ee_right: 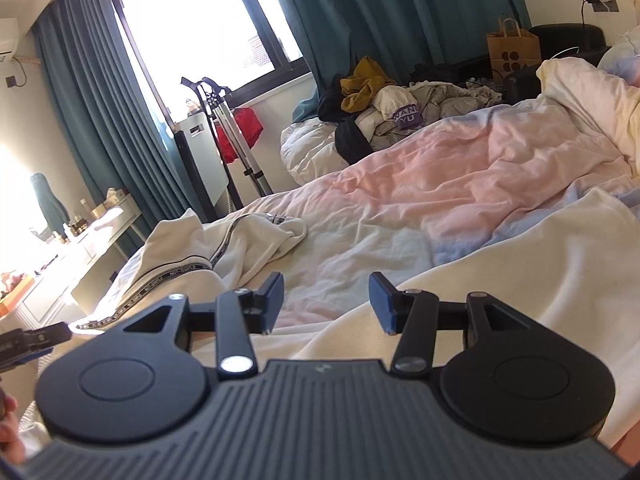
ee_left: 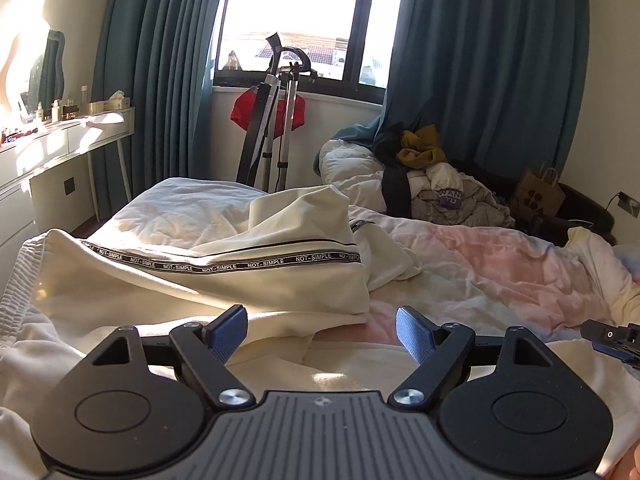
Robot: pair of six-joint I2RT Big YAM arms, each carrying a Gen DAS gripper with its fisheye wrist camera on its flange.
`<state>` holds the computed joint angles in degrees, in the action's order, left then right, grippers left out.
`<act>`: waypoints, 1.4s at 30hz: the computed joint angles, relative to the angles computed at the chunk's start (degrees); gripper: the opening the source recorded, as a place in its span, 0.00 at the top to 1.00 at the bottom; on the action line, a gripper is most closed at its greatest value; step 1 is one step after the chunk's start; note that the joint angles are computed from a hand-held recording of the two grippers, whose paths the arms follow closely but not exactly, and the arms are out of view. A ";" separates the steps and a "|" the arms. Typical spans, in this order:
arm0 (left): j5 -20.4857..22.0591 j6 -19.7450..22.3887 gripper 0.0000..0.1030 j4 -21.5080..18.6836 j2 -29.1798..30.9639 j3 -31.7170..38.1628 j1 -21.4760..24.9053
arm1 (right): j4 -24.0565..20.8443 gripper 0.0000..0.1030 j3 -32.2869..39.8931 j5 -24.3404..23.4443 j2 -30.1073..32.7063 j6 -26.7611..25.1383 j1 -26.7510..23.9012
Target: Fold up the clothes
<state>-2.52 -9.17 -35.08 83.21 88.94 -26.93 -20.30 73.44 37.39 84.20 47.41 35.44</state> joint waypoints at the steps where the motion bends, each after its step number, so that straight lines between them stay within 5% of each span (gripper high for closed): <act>1: 0.43 0.25 0.19 0.43 1.25 0.48 0.09 | 0.63 0.51 -0.04 -1.39 0.25 -0.11 -0.20; 8: 2.88 0.67 0.19 1.11 7.20 1.57 2.77 | 0.52 0.51 5.54 -16.40 5.93 1.76 -4.80; 13: 9.03 -1.88 0.19 1.83 10.71 3.04 5.98 | -5.59 0.51 22.71 -23.36 19.44 -1.73 -9.49; 16: 13.41 -3.93 0.19 2.89 12.95 3.94 7.88 | -6.54 0.51 33.97 -29.15 29.51 1.58 -12.43; 21: 20.20 -8.15 0.19 6.14 16.32 4.99 10.83 | -7.05 0.51 48.47 -30.63 42.28 9.20 -14.23; 24: 23.83 -10.66 0.19 8.84 17.74 5.11 12.04 | -11.18 0.52 57.42 -28.79 48.16 10.14 -14.49; 28: 26.02 -13.13 0.19 11.59 18.66 4.82 12.99 | -12.43 0.93 60.41 -23.21 49.06 7.64 -14.13; 36: 25.86 -15.47 0.19 15.24 17.53 3.28 13.56 | -4.63 0.95 46.03 -12.46 35.65 3.57 -13.06; 42: 25.77 -15.43 0.19 16.99 15.35 1.56 13.38 | -3.11 0.95 33.21 -1.99 22.25 0.54 -15.40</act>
<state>23.25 -24.60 -18.09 98.56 90.50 -13.54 -23.41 106.65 35.41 106.45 47.95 20.03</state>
